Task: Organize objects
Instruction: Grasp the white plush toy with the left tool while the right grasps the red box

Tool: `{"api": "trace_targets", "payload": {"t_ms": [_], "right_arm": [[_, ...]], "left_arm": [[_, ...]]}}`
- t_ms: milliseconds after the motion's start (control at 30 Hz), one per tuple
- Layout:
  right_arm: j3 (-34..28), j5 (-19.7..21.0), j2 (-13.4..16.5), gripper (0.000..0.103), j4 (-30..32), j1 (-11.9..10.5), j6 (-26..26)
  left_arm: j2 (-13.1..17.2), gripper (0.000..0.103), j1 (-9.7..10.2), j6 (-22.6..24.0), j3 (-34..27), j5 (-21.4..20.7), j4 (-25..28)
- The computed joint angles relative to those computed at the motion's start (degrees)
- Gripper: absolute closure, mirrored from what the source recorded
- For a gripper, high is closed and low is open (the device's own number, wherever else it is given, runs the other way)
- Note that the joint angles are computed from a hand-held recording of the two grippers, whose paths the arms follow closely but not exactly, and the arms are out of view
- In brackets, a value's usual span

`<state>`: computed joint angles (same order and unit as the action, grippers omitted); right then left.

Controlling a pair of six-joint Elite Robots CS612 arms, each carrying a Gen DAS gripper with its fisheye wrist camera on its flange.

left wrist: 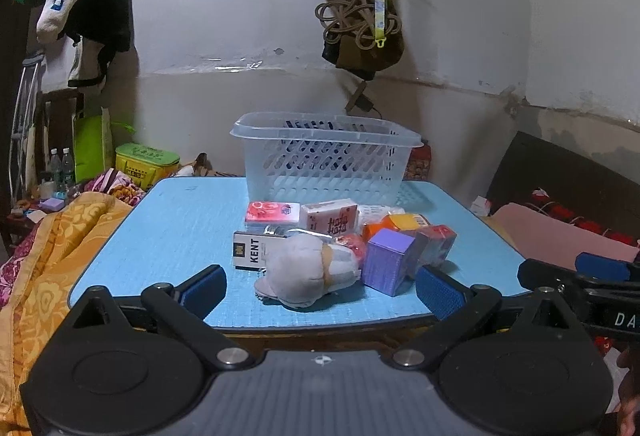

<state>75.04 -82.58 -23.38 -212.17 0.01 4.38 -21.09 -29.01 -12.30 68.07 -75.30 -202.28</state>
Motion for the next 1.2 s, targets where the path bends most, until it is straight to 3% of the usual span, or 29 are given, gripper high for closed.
{"api": "trace_targets", "payload": {"t_ms": [100, 233, 333, 400, 533, 633, 733, 933, 1067, 1200], "right_arm": [[0.0, 0.5, 0.3, 0.0, -2.6, -0.4, 1.8], [-1.3, 5.7, 0.7, 0.0, -2.4, -2.2, 3.8], [-4.4, 4.6, 1.4, 0.0, 4.0, -2.3, -0.1], [-7.6, 2.8, 2.2, 0.0, 10.4, -2.0, -2.2], [-13.6, 4.3, 4.2, 0.0, 19.1, -1.7, -4.7], [-16.3, 5.7, 5.3, 0.0, 22.6, -1.7, -4.6], [-17.7, 8.6, 6.3, 0.0, 23.6, -2.1, -5.6], [-20.1, 9.3, 7.8, 0.008, 26.1, -2.5, -7.6], [-21.5, 10.8, 8.6, 0.013, 26.2, -2.4, -8.2], [-23.2, 10.5, 9.4, 0.016, 27.4, -1.7, -12.2]], "left_arm": [[-0.4, 0.001, 0.42, -0.1, 0.0, -1.8, 2.0], [-1.1, 0.003, 1.2, 3.2, -1.3, -3.9, 8.1], [-0.6, 0.003, 1.73, 4.9, -3.7, -3.7, 13.5], [0.1, 0.003, 2.68, 4.2, -6.3, -7.2, 18.7], [1.9, 0.003, 2.92, 6.5, -10.5, -7.3, 24.7], [3.4, 0.003, 2.73, 11.2, -13.6, -6.5, 27.8], [4.7, 0.003, 2.59, 13.7, -16.1, -5.5, 30.0], [7.6, 0.003, 2.69, 17.5, -20.7, -2.6, 30.4], [9.0, 0.003, 3.16, 18.2, -23.0, -5.3, 29.7], [9.3, 0.003, 3.1, 18.6, -23.0, -5.0, 28.0]]}}
